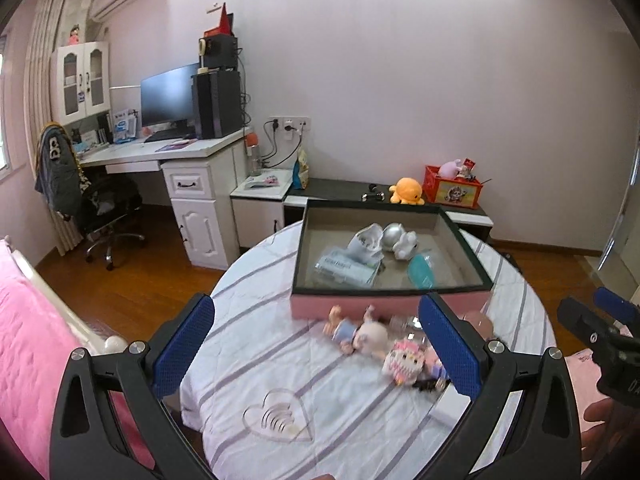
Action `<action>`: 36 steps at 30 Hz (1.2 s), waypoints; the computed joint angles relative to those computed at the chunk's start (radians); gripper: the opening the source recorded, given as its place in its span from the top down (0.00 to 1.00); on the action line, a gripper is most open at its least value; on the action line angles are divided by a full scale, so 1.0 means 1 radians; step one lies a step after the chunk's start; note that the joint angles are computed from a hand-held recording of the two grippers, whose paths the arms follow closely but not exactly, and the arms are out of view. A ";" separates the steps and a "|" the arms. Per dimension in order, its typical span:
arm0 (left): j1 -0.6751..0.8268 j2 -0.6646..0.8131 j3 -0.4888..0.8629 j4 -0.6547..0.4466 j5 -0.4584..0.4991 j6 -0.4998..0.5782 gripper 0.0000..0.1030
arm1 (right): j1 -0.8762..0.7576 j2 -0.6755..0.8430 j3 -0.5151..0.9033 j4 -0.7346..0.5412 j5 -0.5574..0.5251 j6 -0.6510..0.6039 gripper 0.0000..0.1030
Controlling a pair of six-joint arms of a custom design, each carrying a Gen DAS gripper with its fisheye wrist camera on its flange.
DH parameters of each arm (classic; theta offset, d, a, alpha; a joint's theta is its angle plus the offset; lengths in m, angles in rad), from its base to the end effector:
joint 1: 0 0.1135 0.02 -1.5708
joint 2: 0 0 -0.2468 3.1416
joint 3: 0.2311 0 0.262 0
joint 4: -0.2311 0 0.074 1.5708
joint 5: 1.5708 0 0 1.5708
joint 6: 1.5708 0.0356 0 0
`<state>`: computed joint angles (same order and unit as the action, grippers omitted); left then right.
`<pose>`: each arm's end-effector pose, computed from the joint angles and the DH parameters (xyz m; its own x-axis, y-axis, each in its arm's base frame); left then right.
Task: Organize rigid objects
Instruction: 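Withdraw both tools from the box toward the remaining items, then grasp the baby doll with the left tool while the right tool grasps the rose-gold jar and blue box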
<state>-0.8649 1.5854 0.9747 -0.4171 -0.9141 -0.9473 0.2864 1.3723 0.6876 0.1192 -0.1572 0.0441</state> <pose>0.2267 -0.2225 0.1812 -0.4860 -0.1939 -0.8522 -0.3346 0.9421 -0.0236 0.2853 0.0898 0.1822 -0.5314 -0.1111 -0.8398 -0.3827 0.9159 0.1210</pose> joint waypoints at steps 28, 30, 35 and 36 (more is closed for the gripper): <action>0.044 0.167 0.001 0.112 0.152 0.009 0.00 | -0.046 0.233 0.070 -0.018 -0.006 -0.033 0.00; 0.082 0.215 0.018 0.153 0.194 0.044 0.00 | -0.045 0.289 0.110 -0.026 -0.003 -0.039 0.00; 0.161 0.327 0.071 0.223 0.271 0.115 0.00 | -0.040 0.428 0.214 -0.044 -0.003 -0.045 0.00; 0.183 0.357 0.089 0.237 0.300 0.133 0.00 | -0.039 0.458 0.241 -0.051 -0.003 -0.043 0.00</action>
